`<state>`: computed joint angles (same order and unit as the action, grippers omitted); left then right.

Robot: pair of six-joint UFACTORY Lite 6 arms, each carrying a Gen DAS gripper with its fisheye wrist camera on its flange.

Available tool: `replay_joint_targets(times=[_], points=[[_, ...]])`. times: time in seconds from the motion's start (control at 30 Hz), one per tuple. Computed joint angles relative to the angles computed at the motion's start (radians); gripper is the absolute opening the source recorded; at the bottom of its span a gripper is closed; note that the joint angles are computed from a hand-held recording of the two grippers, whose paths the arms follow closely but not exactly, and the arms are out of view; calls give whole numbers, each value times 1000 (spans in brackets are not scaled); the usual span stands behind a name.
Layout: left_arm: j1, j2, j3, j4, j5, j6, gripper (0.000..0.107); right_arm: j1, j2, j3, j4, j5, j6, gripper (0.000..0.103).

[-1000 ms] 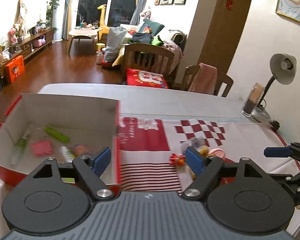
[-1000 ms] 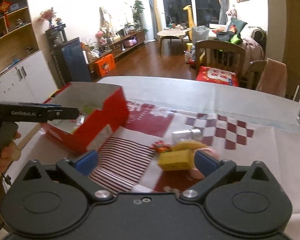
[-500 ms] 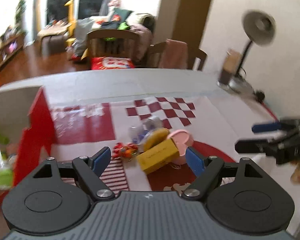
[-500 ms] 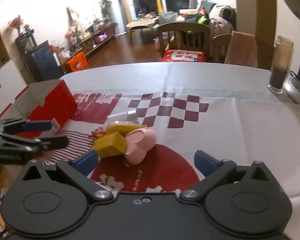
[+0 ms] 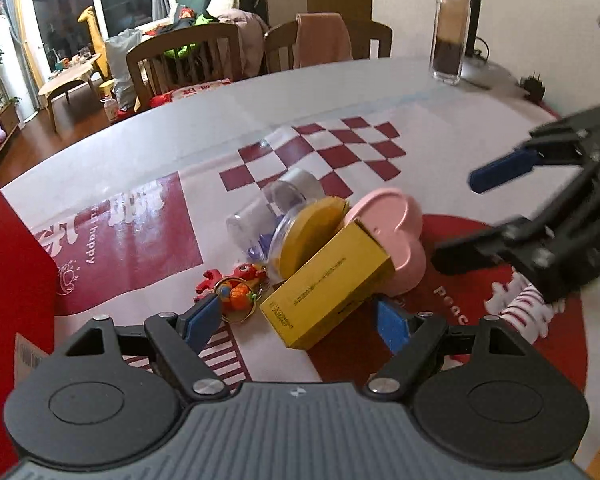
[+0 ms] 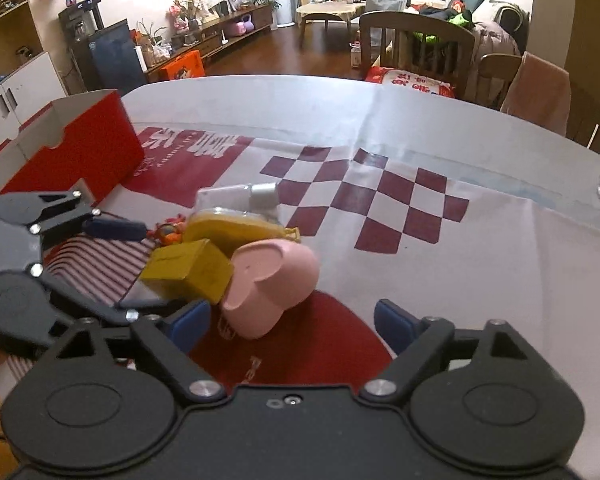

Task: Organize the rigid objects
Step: 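Grasp the small yellow carton with the left tool while the right tool grasps the pink heart container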

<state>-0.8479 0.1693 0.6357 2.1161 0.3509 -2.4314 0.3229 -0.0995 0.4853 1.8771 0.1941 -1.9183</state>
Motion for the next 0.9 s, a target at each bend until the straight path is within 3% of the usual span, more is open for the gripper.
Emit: replay_joint_targets(times=[0.2,0.37,0.57,0.77,0.9], points=[[-27,23,8,39,40,3,81,-12,112,73,1,47,-51,74],[-50,64,46,14,44,80,65,-10,180,122,17,67,-88,70],[-61,91,71,-59,67,139,56,-20,227,162,28,96,-91,68],[-104,116,103,-236,111,308,49,-28,241,161,84,124,-110,62],[-105,102,92,-254,112,293,46,-35,192,134,130,121,-115,43]])
